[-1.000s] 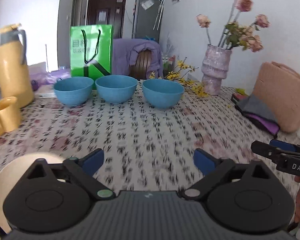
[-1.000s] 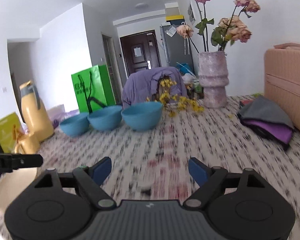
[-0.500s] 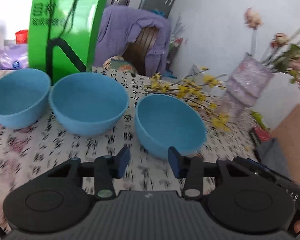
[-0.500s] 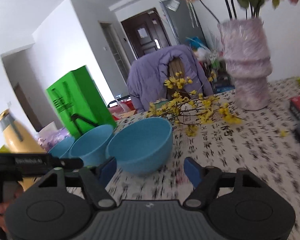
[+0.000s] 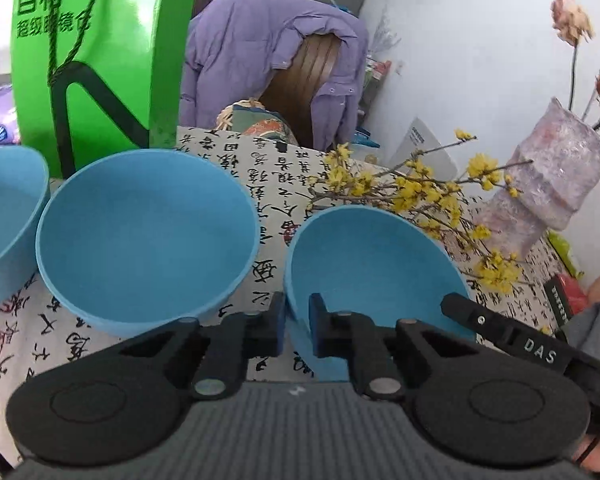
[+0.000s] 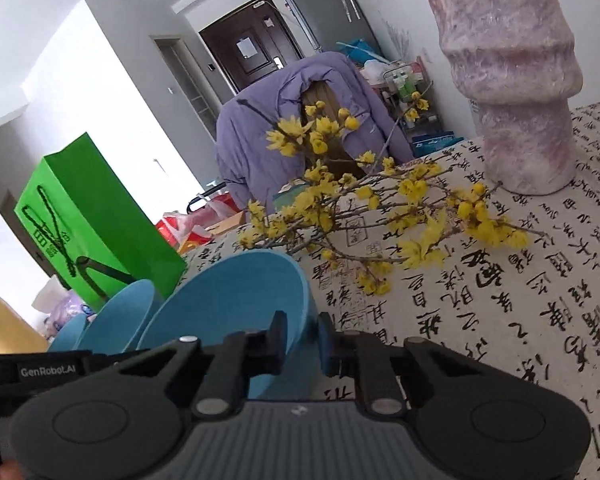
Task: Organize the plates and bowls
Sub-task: 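Close both grippers on the rim of the blue bowl, then lift the blue bowl and carry it beside the cream plate stack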
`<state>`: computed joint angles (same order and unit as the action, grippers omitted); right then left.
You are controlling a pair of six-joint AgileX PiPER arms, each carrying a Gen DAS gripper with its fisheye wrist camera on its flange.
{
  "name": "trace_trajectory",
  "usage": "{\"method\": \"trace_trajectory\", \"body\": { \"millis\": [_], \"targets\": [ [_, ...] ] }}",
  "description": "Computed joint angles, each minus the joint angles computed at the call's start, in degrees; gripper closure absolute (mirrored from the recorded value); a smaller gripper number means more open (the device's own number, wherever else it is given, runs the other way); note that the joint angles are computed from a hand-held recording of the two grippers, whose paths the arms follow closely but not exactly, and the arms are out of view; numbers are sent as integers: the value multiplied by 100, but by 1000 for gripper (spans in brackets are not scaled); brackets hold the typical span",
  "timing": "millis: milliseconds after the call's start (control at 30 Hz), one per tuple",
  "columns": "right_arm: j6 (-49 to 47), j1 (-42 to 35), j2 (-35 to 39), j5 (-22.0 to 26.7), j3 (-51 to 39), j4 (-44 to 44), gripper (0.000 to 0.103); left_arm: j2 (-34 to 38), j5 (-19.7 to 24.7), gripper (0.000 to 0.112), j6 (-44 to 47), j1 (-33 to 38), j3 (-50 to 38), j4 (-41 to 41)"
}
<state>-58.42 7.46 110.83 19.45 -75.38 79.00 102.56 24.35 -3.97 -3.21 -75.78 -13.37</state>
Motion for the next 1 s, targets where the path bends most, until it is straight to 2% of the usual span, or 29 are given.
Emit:
{"method": "trace_trajectory", "body": {
  "millis": [133, 333, 467, 633, 700, 800, 900, 1000],
  "targets": [
    [541, -10, -110, -17, 42, -478, 92, -146, 202, 100, 386, 80, 30, -424],
    [1085, 102, -691, -248, 529, -1022, 93, -755, 148, 100, 186, -96, 551, -82],
    [1262, 179, -1374, -356, 1146, -1194, 93, -1412, 218, 100, -10, -207, 1034, 68],
    [975, 128, -2494, -261, 2219, -897, 93, -2555, 326, 100, -440, -490, 1904, 488],
    [1467, 226, -3015, -334, 2650, -1370, 93, -3079, 478, 100, -825, -680, 2261, 800],
    [3039, 526, -3991, -465, 3312, -2861, 93, -3995, 747, 100, -1394, -979, 2828, 1208],
    [4758, 947, -4967, -480, 3920, -4504, 93, -4996, 1259, 100, -1716, -1149, 3330, 1291],
    [6476, 1493, -5920, -199, 4406, -6016, 93, -5986, 1949, 100, -2348, -1498, 3696, 1656]
  ]
}}
